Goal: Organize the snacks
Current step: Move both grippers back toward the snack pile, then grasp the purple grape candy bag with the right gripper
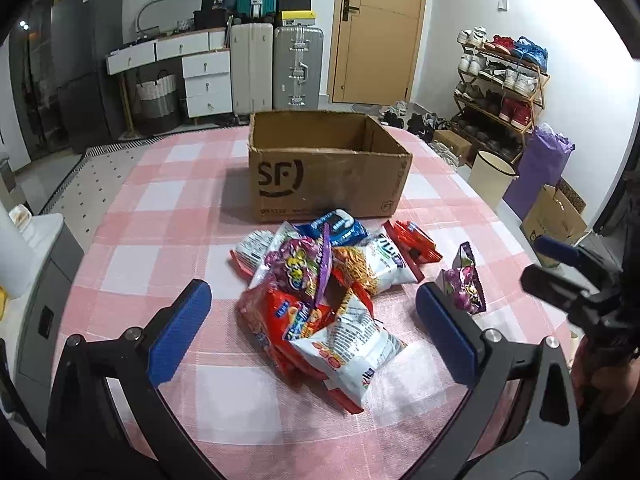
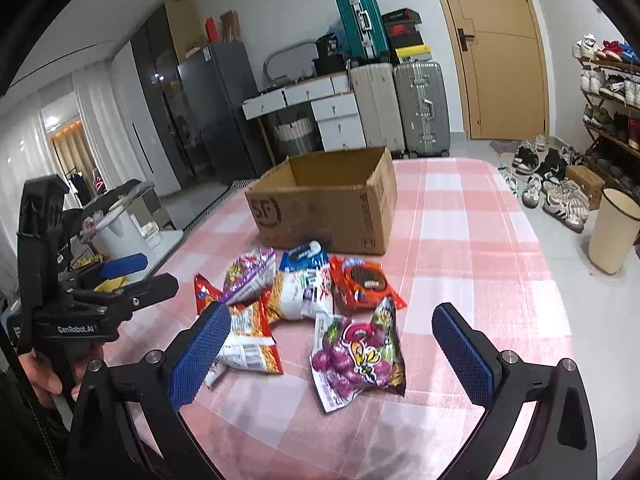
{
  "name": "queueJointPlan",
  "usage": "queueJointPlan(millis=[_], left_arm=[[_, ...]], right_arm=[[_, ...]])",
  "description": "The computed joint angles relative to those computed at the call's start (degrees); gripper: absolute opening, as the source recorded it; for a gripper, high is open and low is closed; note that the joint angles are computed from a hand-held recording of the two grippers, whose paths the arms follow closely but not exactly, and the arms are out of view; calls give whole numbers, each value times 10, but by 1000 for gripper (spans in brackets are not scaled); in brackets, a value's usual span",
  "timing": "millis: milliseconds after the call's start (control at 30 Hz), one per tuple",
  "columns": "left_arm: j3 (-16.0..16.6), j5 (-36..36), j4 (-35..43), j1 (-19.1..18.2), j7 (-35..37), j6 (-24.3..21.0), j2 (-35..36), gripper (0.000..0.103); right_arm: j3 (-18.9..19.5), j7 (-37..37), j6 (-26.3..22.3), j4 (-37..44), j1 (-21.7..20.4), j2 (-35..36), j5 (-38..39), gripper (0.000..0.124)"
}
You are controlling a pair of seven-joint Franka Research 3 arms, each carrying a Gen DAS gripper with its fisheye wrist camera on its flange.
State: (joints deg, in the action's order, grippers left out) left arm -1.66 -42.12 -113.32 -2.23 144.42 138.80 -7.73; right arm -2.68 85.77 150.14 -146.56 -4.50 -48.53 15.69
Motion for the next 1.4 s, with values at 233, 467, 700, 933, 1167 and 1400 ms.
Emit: queueJointPlan(millis=[233, 467, 700, 933, 1167, 1400], left_arm=[[-7, 8, -11, 2, -4, 0, 14, 102], [-13, 12, -14, 4, -5, 5, 27, 102], [-21, 18, -2, 13, -12, -5, 50, 102], [-28, 28, 13, 25, -28, -24, 71, 102], [-37, 27, 20, 32, -29, -28, 80, 102], [-40, 32, 17, 32, -30, -31, 78, 102]], right_arm=[[-5, -3, -1, -15, 4, 24, 3, 102], [-10, -9, -3, -14, 5, 62, 7, 102], [-20, -7, -3, -2, 1, 104, 16, 102], [-23, -10, -8, 14, 3, 138, 24, 102], [-20, -11, -10, 22, 4, 157, 23, 96], [-26, -17, -12, 17, 11, 155, 41, 77]])
